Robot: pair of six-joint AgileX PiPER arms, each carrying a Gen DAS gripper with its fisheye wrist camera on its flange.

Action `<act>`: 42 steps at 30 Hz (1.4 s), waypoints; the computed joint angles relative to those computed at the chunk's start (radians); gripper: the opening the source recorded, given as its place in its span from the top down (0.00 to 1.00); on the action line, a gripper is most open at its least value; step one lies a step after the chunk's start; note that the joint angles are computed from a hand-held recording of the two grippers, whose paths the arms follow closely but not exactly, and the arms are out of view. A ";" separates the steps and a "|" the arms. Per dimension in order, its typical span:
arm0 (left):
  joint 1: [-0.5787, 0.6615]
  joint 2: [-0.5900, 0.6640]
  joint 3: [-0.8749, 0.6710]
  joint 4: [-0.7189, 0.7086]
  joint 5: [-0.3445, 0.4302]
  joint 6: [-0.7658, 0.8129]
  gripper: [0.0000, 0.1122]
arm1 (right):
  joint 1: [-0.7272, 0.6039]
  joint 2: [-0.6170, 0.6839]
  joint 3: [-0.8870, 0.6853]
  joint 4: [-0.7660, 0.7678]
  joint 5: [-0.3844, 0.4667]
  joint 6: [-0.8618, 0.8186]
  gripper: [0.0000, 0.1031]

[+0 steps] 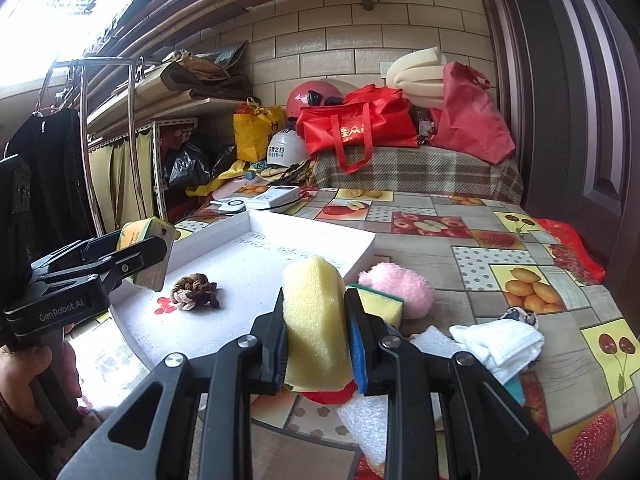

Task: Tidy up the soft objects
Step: 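Carry the tissue pack into the white box with the left tool while the right tool holds the sponge, then release the tissue pack with the left tool while the right tool releases the sponge into the box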

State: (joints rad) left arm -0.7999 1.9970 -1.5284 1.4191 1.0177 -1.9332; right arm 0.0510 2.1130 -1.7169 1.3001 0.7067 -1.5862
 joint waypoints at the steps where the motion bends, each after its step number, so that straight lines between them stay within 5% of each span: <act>1: 0.003 -0.003 0.005 -0.003 0.002 0.002 0.34 | 0.006 0.003 -0.006 -0.011 -0.002 0.008 0.75; 24: 0.104 -0.062 0.100 -0.043 -0.038 -0.033 0.34 | 0.172 0.114 -0.186 -0.144 -0.043 0.074 0.75; 26: 0.115 -0.053 0.079 -0.079 -0.030 -0.006 0.28 | 0.184 0.113 -0.187 -0.175 -0.052 0.081 0.75; 28: 0.114 -0.059 0.090 -0.073 -0.012 -0.036 0.24 | 0.185 0.101 -0.159 -0.141 -0.076 0.041 0.59; 30: 0.107 -0.066 0.110 -0.050 0.015 -0.076 0.10 | 0.178 0.090 -0.138 -0.092 -0.087 -0.002 0.11; 42: 0.093 -0.051 0.094 -0.029 0.051 -0.055 0.08 | 0.173 0.063 -0.074 0.048 -0.179 -0.090 0.10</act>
State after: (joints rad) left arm -0.7073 1.9459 -1.4342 1.3899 1.0691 -1.9882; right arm 0.2244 2.1759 -1.7913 1.3481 0.5276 -1.6760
